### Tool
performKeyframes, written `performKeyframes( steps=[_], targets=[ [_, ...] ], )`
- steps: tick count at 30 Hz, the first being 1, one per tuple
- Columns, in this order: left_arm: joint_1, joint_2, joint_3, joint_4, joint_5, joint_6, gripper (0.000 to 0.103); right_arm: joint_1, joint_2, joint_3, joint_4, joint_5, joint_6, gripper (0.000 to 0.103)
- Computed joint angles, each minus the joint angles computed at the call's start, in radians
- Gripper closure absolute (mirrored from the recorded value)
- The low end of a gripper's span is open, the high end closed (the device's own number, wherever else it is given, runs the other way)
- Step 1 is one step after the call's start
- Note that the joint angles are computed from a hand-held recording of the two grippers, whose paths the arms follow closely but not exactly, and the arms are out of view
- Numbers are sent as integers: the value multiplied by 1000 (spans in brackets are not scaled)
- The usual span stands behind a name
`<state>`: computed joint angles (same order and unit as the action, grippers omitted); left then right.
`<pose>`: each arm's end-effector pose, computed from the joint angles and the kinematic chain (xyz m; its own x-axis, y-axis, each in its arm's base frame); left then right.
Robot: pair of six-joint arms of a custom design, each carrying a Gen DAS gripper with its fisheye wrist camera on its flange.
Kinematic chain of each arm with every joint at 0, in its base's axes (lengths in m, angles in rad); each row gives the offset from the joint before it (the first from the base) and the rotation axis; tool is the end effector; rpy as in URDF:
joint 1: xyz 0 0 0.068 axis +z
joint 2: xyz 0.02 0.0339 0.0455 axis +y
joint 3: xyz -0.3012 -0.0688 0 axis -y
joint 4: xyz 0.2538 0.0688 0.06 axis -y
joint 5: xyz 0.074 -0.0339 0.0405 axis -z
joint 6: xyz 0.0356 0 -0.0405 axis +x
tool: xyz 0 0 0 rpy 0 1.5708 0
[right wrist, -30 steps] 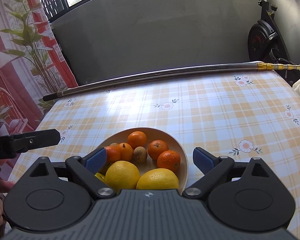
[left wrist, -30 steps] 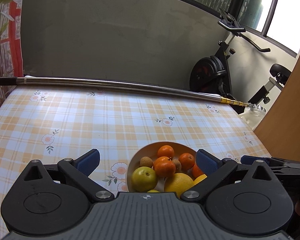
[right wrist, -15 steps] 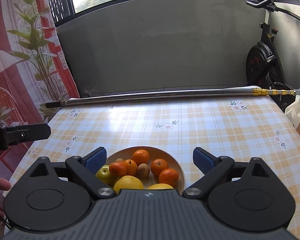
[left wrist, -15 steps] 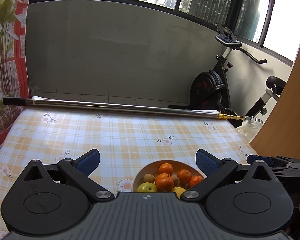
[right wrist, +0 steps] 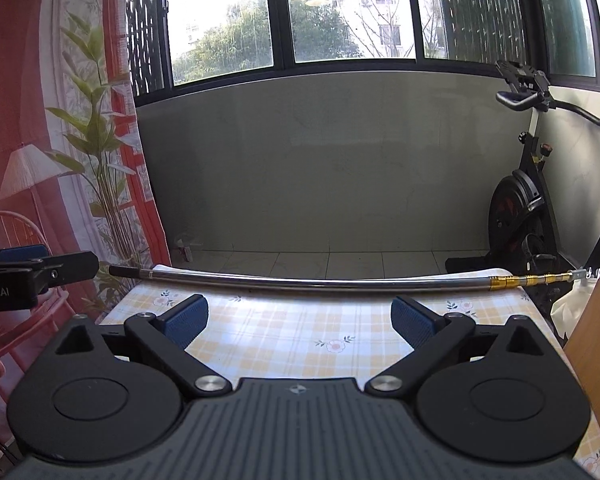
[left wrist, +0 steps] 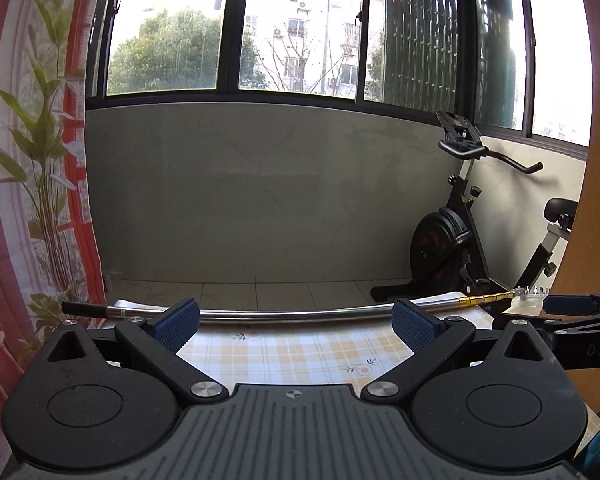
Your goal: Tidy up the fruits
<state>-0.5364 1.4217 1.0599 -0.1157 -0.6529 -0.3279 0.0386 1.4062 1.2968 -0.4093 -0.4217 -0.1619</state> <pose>0.2902 -0.1473 0.3306 -0.3553 -0.0863 -0.9307 -0.1820 0.9831 -0.0217 0.3212 0.0270 0.3898 -0.4260 -0.1636 -0.8898 -0.4652 0.8832 0.0603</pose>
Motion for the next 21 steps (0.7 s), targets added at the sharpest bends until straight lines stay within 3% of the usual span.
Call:
performKeyframes(
  steps=[7,21],
  targets=[
    [-85,-14,-28,141,-120,127,0,5,-47,-16,22,-1,3,2],
    [-93,-42,-11,72,-109,66,0,-14,-76,-27,35,-10,11,2]
  ],
)
